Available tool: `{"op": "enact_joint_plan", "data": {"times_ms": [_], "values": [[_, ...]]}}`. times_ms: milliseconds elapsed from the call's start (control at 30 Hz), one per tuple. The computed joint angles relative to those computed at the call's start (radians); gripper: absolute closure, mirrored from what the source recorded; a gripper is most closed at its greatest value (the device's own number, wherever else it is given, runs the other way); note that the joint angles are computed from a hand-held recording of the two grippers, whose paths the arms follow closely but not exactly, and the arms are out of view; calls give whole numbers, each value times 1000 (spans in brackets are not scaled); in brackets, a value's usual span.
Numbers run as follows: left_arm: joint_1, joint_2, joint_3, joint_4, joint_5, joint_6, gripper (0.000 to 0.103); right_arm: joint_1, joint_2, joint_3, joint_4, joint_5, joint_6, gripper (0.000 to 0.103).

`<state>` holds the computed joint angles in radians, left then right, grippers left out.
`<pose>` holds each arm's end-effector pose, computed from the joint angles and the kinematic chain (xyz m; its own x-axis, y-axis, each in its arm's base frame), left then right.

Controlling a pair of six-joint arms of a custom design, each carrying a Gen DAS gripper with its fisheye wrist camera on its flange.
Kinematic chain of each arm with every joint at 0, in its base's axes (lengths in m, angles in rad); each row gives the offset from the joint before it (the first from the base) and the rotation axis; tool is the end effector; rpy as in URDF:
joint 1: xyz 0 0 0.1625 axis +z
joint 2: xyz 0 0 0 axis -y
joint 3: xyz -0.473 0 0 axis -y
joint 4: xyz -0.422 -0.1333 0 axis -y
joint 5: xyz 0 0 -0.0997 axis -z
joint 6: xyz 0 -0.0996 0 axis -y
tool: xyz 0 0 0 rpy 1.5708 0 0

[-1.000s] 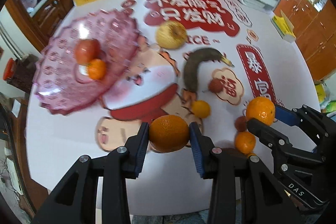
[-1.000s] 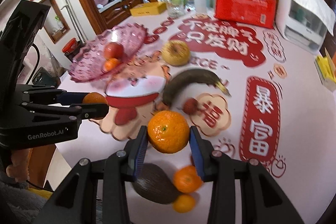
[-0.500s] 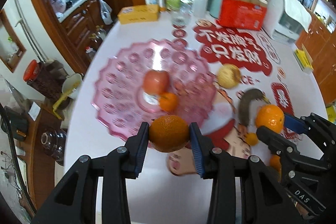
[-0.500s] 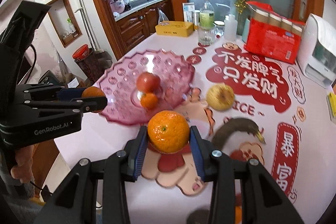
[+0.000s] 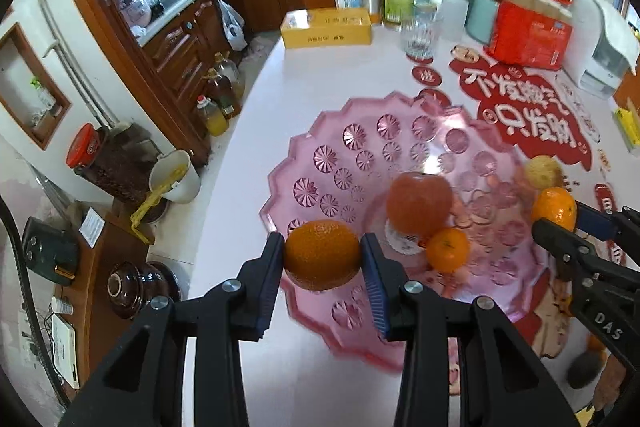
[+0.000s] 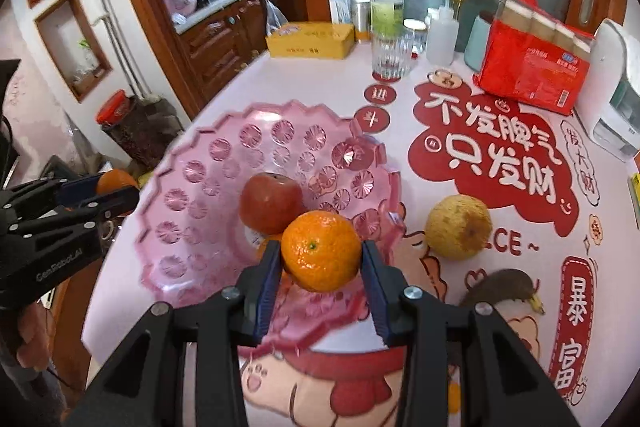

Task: Organize fruits
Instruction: 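Carry both oranges into the pink bowl and open both tools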

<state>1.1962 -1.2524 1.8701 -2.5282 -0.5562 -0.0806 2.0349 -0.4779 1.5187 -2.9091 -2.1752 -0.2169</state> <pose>-0.0181 -0.6415 0.3510 -0.6207 -0.1406 -0.7713 0.2960 0.8690 -0.3966 0.4055 -0.6387 -0.0332 -0.6993 -0.3982 0.5937 -0.5923 0.7877 -0.1693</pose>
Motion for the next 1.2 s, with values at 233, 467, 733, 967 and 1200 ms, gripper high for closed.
{"op": "enact_joint_plan", "data": {"times_ms": [233,467,733,967,1200], "values": [[70,103,-73,-8,-51,91,65,-23,91,-100,88,-72,52,63],[100,156,-110,23,-82,115,64,-28,128,-143,128,-101,67,63],[93,171,-100,-41,-60,167,24,-34,145,-168,180,-95,84,62],[91,141,-80,-36,-79,158,22,-22,137,-148,138,-96,63,58],[70,117,-27,-155,-64,223,22,-9,114,-109,89,-87,48,57]]}}
